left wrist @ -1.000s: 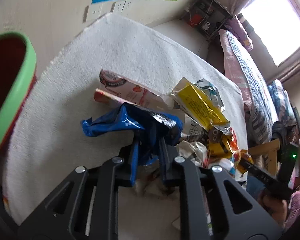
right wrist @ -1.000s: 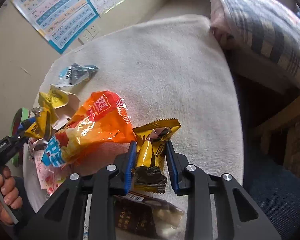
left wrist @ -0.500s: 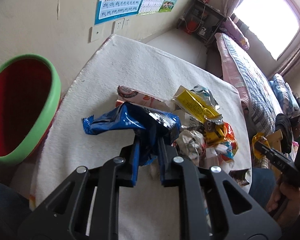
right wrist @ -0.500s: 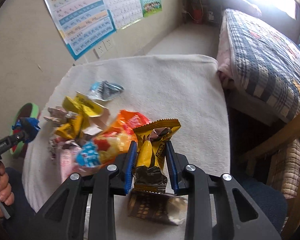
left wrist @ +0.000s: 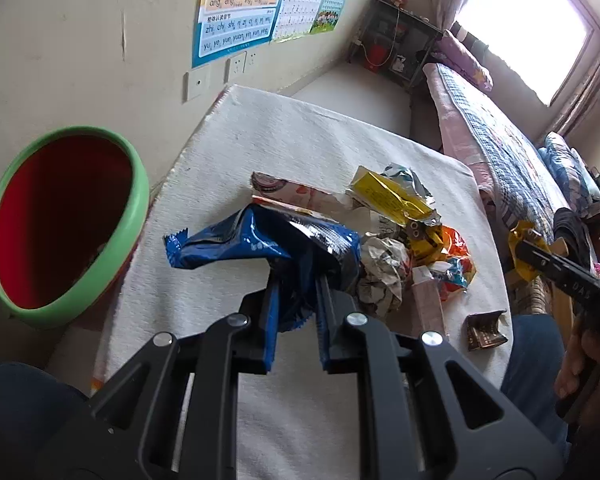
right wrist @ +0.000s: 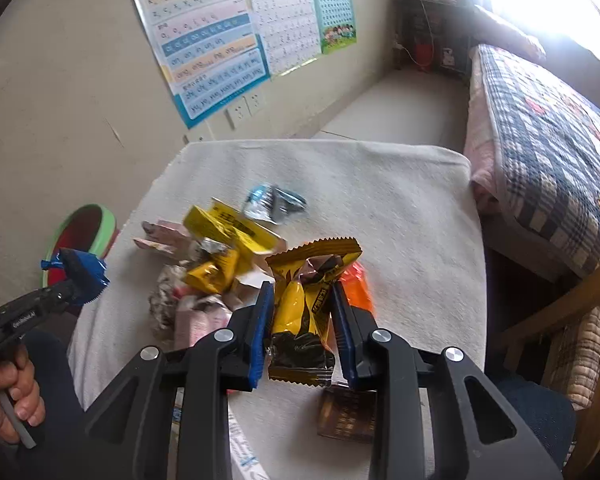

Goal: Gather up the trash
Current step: 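Grasp the blue wrapper with the left tool while the right tool grasps a yellow candy packet, then carry both items over the red bucket and open both tools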

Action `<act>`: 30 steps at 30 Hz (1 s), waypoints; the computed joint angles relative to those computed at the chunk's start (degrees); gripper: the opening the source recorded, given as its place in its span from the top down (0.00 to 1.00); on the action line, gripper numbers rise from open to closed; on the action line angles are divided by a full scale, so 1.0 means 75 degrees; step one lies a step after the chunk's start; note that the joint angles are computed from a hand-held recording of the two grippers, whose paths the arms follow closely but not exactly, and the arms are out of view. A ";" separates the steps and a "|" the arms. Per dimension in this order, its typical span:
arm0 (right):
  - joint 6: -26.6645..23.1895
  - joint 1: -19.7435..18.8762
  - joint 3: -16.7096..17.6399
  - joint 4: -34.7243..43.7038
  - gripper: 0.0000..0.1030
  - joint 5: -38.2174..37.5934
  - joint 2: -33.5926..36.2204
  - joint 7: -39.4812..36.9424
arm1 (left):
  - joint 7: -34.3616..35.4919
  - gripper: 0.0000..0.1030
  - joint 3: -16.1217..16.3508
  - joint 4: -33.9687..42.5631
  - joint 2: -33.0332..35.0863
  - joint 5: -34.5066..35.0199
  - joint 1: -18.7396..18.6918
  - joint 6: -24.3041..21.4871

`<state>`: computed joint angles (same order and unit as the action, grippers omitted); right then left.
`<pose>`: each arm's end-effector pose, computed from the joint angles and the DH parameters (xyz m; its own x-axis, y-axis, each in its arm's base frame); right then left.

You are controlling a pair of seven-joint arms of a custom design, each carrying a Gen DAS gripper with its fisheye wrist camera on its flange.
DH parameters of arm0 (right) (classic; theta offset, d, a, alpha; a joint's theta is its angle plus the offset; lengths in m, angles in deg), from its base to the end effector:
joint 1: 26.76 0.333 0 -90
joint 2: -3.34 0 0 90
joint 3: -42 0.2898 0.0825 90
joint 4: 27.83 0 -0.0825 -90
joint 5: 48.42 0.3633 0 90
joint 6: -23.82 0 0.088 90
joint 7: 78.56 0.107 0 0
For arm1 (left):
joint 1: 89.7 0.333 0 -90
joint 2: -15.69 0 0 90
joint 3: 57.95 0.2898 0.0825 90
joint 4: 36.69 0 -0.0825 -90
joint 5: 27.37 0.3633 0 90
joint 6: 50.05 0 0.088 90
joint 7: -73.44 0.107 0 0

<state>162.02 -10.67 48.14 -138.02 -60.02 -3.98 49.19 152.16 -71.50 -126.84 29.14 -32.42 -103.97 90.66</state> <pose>0.5096 0.2104 0.5938 -0.0999 -0.9790 -0.1778 -0.7994 0.1854 -0.5715 0.5856 -0.2902 0.5620 -0.2834 -0.9246 0.2547 -0.8215 0.0971 -0.5619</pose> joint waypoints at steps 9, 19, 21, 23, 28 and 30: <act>0.0065 0.0261 0.0087 0.0732 0.72 0.0094 0.0567 -0.0247 | -0.0040 0.85 0.0081 -0.0295 -0.0300 0.0029 0.0105 0.0215; 0.0019 0.0725 0.0082 0.2410 0.72 0.0466 0.1879 -0.0925 | -0.0144 0.85 0.0259 -0.0536 -0.0574 0.0089 0.0385 0.0331; -0.0050 0.0835 0.0068 0.2858 0.72 0.0527 0.2207 -0.1066 | -0.0200 0.85 0.0314 -0.0586 -0.0637 0.0146 0.0460 0.0353; -0.0108 0.0949 0.0055 0.3338 0.72 0.0583 0.2556 -0.1214 | -0.0246 0.85 0.0357 -0.0633 -0.0697 0.0187 0.0534 0.0373; -0.0312 0.1220 0.0027 0.4630 0.72 0.0795 0.3475 -0.1625 | -0.0377 0.85 0.0481 -0.0672 -0.0782 0.0280 0.0751 0.0383; -0.0380 0.1331 0.0018 0.5215 0.72 0.0895 0.3882 -0.1804 | -0.0431 0.85 0.0533 -0.0687 -0.0809 0.0322 0.0842 0.0381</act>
